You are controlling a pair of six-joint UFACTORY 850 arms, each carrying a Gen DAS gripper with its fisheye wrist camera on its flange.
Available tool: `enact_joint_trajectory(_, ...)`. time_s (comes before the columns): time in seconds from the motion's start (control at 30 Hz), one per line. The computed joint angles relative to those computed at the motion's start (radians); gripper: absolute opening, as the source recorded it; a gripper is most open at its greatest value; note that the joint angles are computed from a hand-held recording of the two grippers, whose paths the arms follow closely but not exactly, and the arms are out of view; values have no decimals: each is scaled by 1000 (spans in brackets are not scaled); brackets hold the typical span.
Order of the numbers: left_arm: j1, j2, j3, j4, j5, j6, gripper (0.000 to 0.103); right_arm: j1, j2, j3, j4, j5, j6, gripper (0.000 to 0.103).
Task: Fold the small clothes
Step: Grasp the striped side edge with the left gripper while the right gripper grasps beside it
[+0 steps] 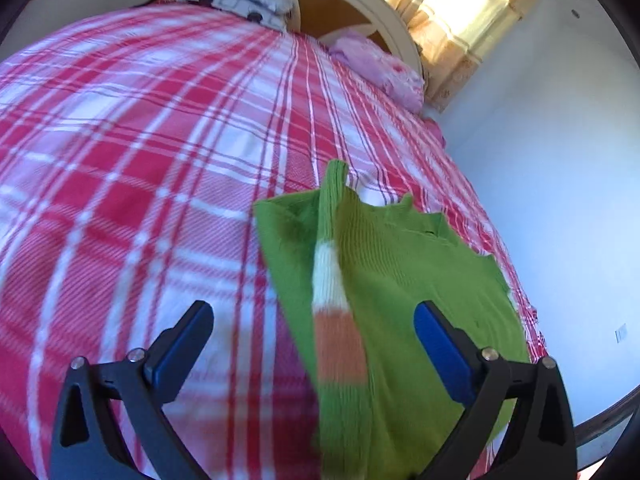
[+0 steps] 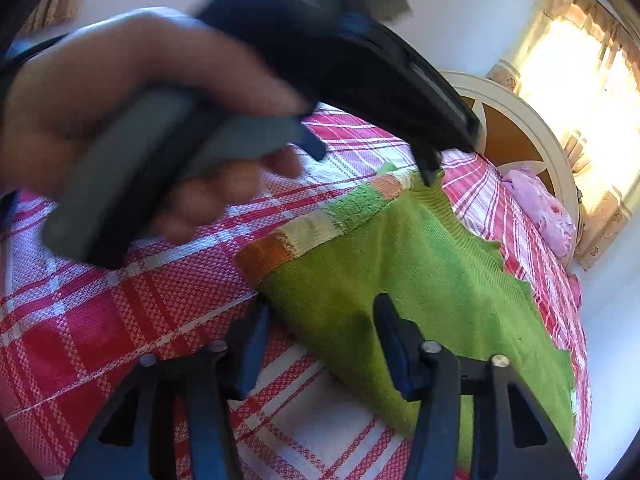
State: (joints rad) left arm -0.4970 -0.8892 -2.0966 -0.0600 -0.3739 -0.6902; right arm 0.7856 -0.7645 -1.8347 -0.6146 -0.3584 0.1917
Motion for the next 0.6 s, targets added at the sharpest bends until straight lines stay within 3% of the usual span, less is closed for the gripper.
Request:
enact_joint_trajectory(0.2, 10, -145, -246, 5, -142, 68, 87, 18, 8, 19, -103, -5, 90, 43)
enact_joint_trajectory(0.27, 19, -178, -302, -29, -170, 116, 76, 16, 3, 8, -69, -10, 60, 40)
enact_joint_trajectory(0.33, 27, -213, -362, -41, -214, 142, 46, 14, -7, -12, -3, -22, 0, 34)
enact_joint_trajectory(0.37, 30, -229, -389, -39, -231, 143, 41, 14, -11, -18, 8, -25, -11, 31)
enact_joint_trajectory(0.5, 43, -202, -329, -168, -176, 234, 19, 13, -14, -27, 41, -27, -46, 17)
enact_joint_trajectory(0.53, 44, -191, -308, -186, -160, 244, 17, 12, -12, -26, 51, -25, -54, 10)
enact_joint_trajectory(0.6, 42, -187, -302, -188, -147, 237, 15, 0, -8, -28, 115, -9, -101, 7)
